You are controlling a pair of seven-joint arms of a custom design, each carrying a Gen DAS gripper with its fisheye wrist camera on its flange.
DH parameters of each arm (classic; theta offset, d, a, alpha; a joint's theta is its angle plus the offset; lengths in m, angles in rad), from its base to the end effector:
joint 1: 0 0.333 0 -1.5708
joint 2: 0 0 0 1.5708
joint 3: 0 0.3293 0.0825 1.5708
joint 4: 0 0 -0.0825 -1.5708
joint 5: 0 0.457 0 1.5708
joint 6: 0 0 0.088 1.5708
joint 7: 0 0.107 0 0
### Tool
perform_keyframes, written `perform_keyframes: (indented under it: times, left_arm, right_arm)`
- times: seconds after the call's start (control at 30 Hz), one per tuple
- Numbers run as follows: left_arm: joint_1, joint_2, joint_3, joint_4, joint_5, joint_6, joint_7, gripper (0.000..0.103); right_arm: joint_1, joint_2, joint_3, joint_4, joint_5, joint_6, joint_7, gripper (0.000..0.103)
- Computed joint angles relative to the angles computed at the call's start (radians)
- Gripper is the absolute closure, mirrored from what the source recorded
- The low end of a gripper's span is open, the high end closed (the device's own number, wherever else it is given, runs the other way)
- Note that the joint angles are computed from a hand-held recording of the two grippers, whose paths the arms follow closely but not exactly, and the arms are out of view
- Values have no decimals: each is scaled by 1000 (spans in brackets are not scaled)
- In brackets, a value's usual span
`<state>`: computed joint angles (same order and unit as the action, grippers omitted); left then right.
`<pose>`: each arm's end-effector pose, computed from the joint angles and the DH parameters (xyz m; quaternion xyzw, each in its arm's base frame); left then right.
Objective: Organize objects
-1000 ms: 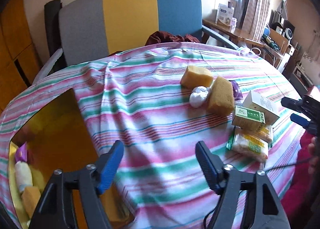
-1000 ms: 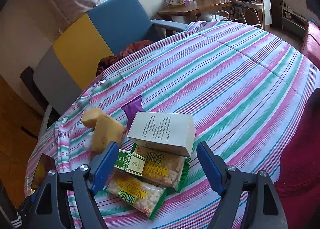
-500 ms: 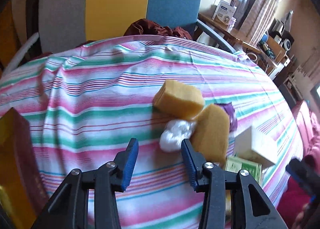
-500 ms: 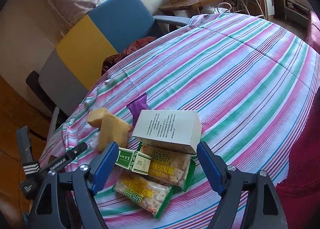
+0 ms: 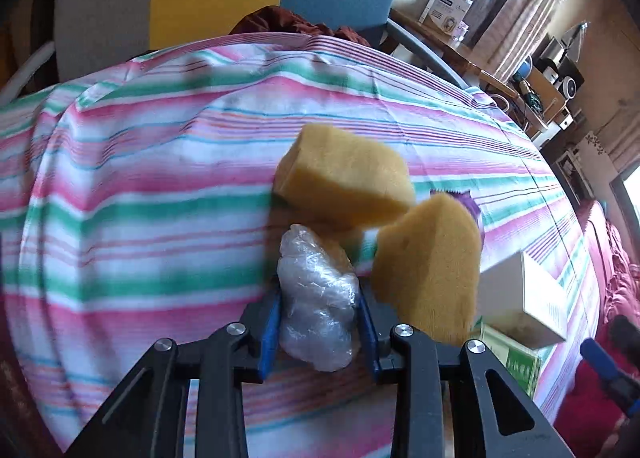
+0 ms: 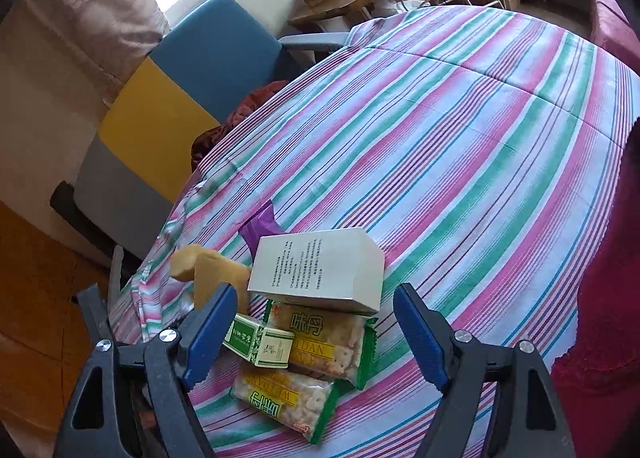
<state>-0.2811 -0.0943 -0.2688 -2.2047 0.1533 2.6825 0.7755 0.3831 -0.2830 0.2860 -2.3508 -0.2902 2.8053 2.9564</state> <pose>0.5229 -0.3290 0.4597 -0.7174 0.6351 -0.2700 0.0949 0.4316 0.3676 0.4973 -0.4903 0.7889 -0.0446 0.3677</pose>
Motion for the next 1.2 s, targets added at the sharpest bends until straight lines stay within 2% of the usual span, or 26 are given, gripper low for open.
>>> perform_keyframes:
  times: [0.17,0.37,0.53,0.6,0.7,0.77,0.87,0.9,0.97,1.13,1.2]
  left_arm:
    - [-7,-128,-33,-115,53,-37,-47,69]
    - [-17,-263,-83,-245,110,-35,-89,69]
    - [-7,-298,-109,-287,169,-11,-98,69]
    - [-6,-292,-106,-285,173,0,-89,69]
    - [0,-288,-106,-289,177,22,-88,69]
    - [4,-291,-109,-294,183,32,-91,69]
    - [4,-298,-107,-306,176,50,-94,68]
    - [6,-300,-108,-308,178,55,-94,68]
    - [15,-298,-119,-307,189,58,-103,68]
    - [19,-299,-124,-312,198,70,-121,68]
    - [21,-299,-125,-313,202,75,-122,68]
  right_arm:
    - [14,-7,-17,-18,49,12,0,21]
    - [24,11,-11,14,45,-41,-36,21]
    - [95,76,-46,100,110,-142,-251,21]
    - [120,107,-59,154,126,-205,-399,21]
    - [128,155,-54,245,60,-342,-572,20]
    - [136,180,-70,279,97,-366,-705,19]
    - [131,217,-63,348,-17,-489,-742,19]
    - [131,224,-67,360,-18,-510,-746,19]
    - [135,218,-76,361,50,-518,-783,19]
    - [164,179,-86,316,327,-534,-989,21]
    - [177,191,-77,321,369,-537,-1053,21]
